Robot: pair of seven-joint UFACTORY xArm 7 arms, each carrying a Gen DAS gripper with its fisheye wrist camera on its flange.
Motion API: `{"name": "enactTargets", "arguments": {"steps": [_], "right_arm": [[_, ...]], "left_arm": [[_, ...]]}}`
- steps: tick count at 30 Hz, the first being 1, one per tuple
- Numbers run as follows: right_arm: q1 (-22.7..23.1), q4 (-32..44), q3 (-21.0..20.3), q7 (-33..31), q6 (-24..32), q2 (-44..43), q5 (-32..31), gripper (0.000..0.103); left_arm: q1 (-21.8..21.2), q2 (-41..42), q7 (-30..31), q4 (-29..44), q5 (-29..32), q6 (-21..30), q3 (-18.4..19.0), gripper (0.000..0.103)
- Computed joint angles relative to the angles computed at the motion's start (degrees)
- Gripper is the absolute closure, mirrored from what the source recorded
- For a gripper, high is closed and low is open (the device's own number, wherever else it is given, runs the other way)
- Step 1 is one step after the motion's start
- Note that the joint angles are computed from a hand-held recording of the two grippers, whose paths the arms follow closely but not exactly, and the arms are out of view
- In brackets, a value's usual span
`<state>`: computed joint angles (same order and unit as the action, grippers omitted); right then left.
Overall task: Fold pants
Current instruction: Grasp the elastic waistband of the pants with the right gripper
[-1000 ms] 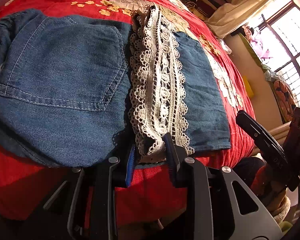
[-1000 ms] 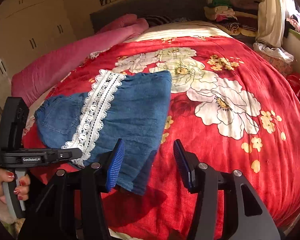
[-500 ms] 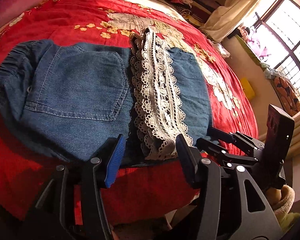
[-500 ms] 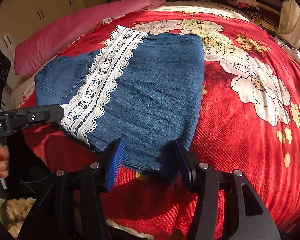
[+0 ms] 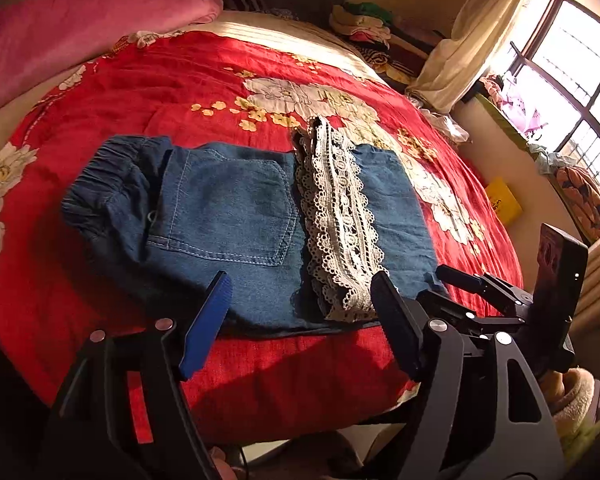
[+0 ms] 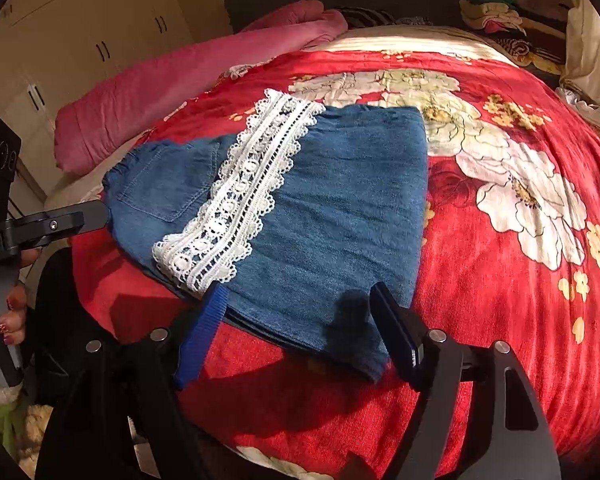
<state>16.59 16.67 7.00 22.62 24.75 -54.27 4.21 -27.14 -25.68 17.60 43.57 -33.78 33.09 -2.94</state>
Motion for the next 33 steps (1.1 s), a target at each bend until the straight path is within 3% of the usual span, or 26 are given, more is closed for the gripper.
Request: {"name": "enactTargets", "arguments": {"steps": [5, 12, 16, 24, 33], "right_arm": [[1.07, 2.26, 0.66, 0.47, -2.82, 0.31, 0.26, 0.022], [2.53, 7.47, 0.26, 0.18, -3.91, 5.84, 1.06, 0.015], [0.89, 10.93, 1.89, 1.41, -2.95, 10.02, 0.33, 0.015], [-0.68, 17.29, 3.56, 1.95, -2.82, 18.26, -2.11, 0.012], [0.67, 26.11, 3.43, -0.10, -3.79, 30.47, -2.79, 0.012]], "left_arm": [[1.01, -2.07, -0.81, -1.39, 2.09, -2.20, -0.26, 0.025], [1.00, -2.73, -0.76, -2.40, 3.12, -4.38, 1.75, 0.020], [1.53, -2.62, -0.73, -2.70, 2.93, -4.94, 2.67, 0.015], [4.19, -1.66, -0.75, -3.55, 4.31, -7.48, 4.26, 0.010], [5.71, 1.37, 3.26, -3.29, -0.19, -7.25, 8.30, 0.010]]}}
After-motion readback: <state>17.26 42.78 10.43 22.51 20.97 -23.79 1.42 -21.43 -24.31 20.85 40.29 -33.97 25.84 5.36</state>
